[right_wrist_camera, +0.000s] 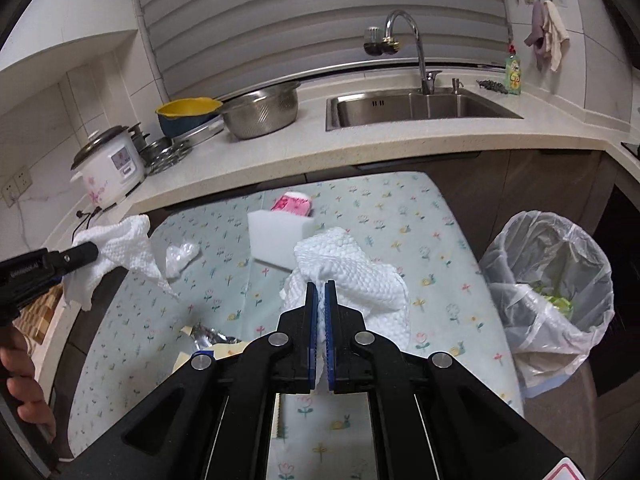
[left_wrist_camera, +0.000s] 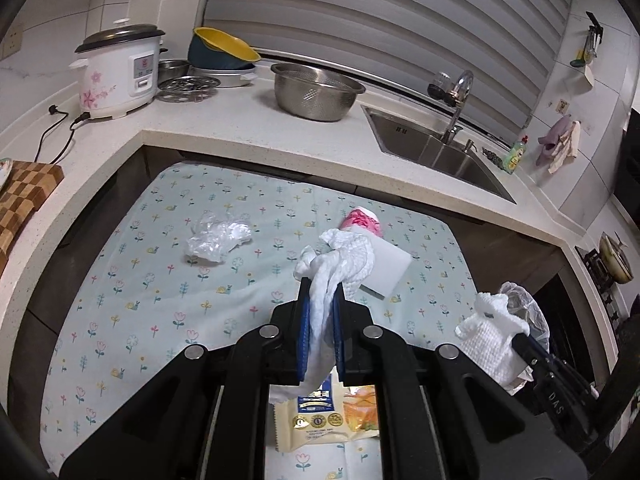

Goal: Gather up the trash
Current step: 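Carry both tissues over the bin and open both tools to drop them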

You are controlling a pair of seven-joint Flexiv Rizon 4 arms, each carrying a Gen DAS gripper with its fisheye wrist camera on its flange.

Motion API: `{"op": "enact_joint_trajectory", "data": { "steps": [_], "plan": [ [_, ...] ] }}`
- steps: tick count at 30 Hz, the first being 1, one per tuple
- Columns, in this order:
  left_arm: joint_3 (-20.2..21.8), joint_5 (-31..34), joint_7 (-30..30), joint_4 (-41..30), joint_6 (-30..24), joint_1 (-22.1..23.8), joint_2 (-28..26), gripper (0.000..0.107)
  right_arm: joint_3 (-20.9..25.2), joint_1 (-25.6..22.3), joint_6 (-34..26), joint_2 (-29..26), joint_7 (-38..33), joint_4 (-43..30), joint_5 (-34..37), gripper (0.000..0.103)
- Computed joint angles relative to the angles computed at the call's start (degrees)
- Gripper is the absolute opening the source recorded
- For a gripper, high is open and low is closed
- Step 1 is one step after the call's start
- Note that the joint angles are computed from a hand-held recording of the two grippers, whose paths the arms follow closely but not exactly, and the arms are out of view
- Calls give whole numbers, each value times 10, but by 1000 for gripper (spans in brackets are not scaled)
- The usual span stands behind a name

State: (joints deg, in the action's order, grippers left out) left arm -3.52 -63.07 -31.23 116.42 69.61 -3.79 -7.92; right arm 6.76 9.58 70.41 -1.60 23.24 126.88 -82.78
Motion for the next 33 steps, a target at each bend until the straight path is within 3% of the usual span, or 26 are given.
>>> {"op": "enact_joint_trajectory", "data": {
  "steps": [11, 20, 33],
  "plan": [
    [-38, 17, -4, -2, 7, -72, 4, 10, -6, -68, -14, 97, -22, 78, 9, 4],
    [-77, 79, -48, -27, 22, -129, -32, 10, -29, -148, 19, 158, -27, 152, 0, 4],
    [-131, 218, -136, -101, 28, -171, -125, 10, -93, -248, 92, 149, 8, 187, -93, 4]
  ]
}}
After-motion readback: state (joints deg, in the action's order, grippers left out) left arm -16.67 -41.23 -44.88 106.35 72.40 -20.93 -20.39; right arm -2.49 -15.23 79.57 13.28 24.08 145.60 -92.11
